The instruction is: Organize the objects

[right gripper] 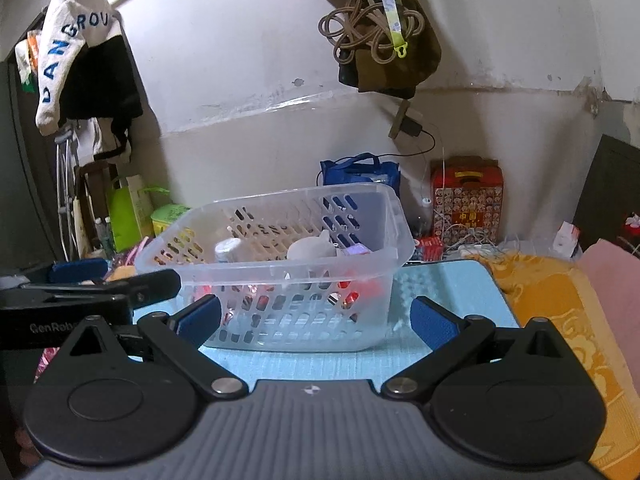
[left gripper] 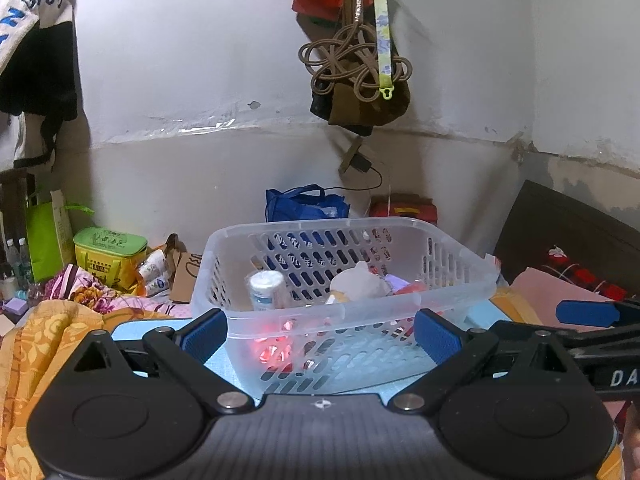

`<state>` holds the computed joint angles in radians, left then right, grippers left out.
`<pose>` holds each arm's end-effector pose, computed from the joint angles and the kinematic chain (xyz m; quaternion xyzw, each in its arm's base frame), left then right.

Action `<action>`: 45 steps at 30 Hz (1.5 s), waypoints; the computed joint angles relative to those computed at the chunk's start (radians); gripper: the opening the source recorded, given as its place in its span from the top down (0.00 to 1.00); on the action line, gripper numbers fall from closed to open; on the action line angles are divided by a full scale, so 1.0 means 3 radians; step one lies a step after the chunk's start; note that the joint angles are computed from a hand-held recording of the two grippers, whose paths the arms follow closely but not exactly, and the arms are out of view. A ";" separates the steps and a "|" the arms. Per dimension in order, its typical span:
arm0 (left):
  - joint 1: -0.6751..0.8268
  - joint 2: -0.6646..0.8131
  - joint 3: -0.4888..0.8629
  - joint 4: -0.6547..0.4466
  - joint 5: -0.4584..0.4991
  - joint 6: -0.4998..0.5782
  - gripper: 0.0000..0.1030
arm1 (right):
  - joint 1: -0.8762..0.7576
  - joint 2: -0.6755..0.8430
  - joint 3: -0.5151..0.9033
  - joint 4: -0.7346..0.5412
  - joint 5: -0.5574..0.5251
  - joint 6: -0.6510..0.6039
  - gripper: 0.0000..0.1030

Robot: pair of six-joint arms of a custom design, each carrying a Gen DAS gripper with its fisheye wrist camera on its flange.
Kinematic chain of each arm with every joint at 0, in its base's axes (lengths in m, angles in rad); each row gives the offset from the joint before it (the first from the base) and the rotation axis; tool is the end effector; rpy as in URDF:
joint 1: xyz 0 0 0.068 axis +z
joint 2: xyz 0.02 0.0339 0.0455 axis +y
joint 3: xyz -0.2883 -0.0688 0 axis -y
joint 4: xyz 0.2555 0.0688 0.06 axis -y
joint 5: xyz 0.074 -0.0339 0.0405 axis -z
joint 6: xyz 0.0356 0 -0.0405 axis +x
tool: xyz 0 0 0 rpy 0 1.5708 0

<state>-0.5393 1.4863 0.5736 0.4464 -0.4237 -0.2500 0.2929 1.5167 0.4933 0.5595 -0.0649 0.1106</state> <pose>0.2602 -0.1387 0.1875 0.0108 0.8395 -0.0319 0.5423 0.2737 0.0850 0.1654 -0.0944 0.8452 0.1323 0.5092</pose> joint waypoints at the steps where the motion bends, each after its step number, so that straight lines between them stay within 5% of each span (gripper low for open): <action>1: -0.0012 -0.0004 -0.0003 -0.0001 -0.0019 -0.0003 0.02 | 0.0016 -0.0009 -0.0023 0.0033 0.0034 -0.0007 0.00; 45: 0.0001 -0.0014 0.0021 -0.0103 -0.0140 -0.0083 0.02 | 0.0039 -0.0084 -0.0031 0.0022 0.0055 -0.0012 0.00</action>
